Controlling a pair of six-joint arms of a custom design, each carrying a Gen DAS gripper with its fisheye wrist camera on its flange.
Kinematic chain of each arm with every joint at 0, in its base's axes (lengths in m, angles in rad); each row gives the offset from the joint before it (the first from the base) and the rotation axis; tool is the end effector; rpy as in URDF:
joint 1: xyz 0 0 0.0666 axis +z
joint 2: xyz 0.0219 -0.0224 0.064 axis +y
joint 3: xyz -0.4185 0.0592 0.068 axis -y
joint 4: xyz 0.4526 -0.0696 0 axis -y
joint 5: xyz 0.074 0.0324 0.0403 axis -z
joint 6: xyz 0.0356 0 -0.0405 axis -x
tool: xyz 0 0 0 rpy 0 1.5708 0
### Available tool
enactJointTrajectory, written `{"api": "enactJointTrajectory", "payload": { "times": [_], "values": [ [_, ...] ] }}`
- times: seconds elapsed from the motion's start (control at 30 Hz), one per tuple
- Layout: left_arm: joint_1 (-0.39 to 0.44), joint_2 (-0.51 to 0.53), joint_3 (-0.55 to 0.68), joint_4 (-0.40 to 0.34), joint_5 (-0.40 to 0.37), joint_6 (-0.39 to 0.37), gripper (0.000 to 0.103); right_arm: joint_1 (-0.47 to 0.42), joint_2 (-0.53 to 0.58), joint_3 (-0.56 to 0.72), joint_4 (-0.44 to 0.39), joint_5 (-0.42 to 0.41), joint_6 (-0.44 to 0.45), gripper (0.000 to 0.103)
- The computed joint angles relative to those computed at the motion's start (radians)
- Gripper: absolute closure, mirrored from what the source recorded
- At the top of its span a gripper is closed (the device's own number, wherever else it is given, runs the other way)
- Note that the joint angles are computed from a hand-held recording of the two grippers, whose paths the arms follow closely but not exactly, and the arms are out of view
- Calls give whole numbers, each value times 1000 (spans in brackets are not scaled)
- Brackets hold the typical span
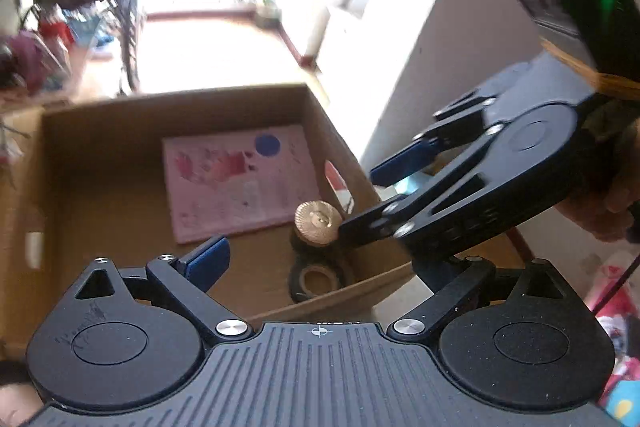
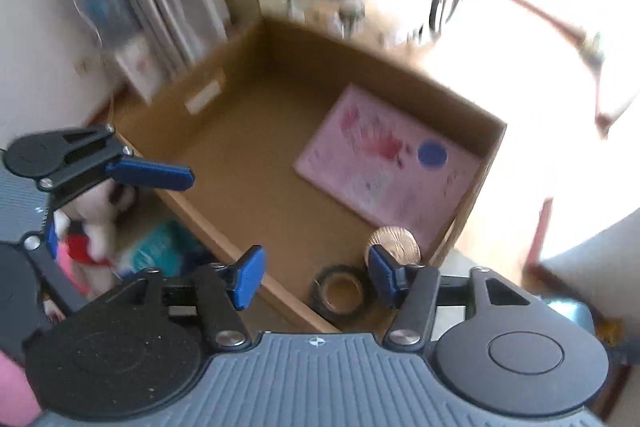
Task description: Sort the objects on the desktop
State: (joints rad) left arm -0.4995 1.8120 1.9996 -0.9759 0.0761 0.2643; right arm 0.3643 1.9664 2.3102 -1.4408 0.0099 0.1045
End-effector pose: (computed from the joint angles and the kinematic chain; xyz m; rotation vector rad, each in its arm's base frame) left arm 0.6214 -0.3426 0.5274 0.3195 2.3828 -0.4545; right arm 0.6748 0.2565 0.5455 -0.6170 2.5974 0.0704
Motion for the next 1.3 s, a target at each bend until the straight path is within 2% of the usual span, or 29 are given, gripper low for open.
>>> {"api": "enactJointTrajectory", "payload": {
  "times": [0.07,0.1,0.13,0.2,0.3,0.4,0.57,0.63,0.77,0.83,0.93,1.0,1.2,1.3],
  "values": [
    [-10,-57,-66,40,-40,3,1,12,-119,-170,159,-13,-6,29],
    [-17,-87,-101,57,-75,9,1,18,-171,-245,229,-26,-10,21],
    [-25,-116,-135,71,-121,15,1,25,-223,-320,300,-41,-19,11],
    [-44,-171,-201,91,-221,35,0,41,-313,-456,436,-50,-32,2],
    [-78,-244,-298,120,-354,76,0,68,-410,-611,600,-50,-39,0],
    [-115,-299,-387,137,-474,146,0,93,-444,-691,656,-32,-56,0],
    [-166,-326,-479,146,-621,245,0,113,-436,-721,630,-49,-137,0],
    [-177,-333,-509,150,-656,275,0,122,-431,-726,631,-43,-192,0],
    [-169,-348,-561,173,-618,313,0,135,-412,-721,628,-25,-307,0],
    [-158,-354,-586,196,-599,304,0,125,-385,-702,609,-86,-354,0],
    [-134,-354,-609,217,-551,288,0,99,-343,-680,575,-246,-447,0],
    [-126,-359,-625,217,-533,292,0,87,-309,-664,565,-315,-519,0],
    [-82,-348,-635,226,-426,273,0,61,-200,-598,552,-457,-643,0],
    [-58,-329,-622,220,-365,264,0,61,-154,-556,533,-455,-653,0]
  ]
}}
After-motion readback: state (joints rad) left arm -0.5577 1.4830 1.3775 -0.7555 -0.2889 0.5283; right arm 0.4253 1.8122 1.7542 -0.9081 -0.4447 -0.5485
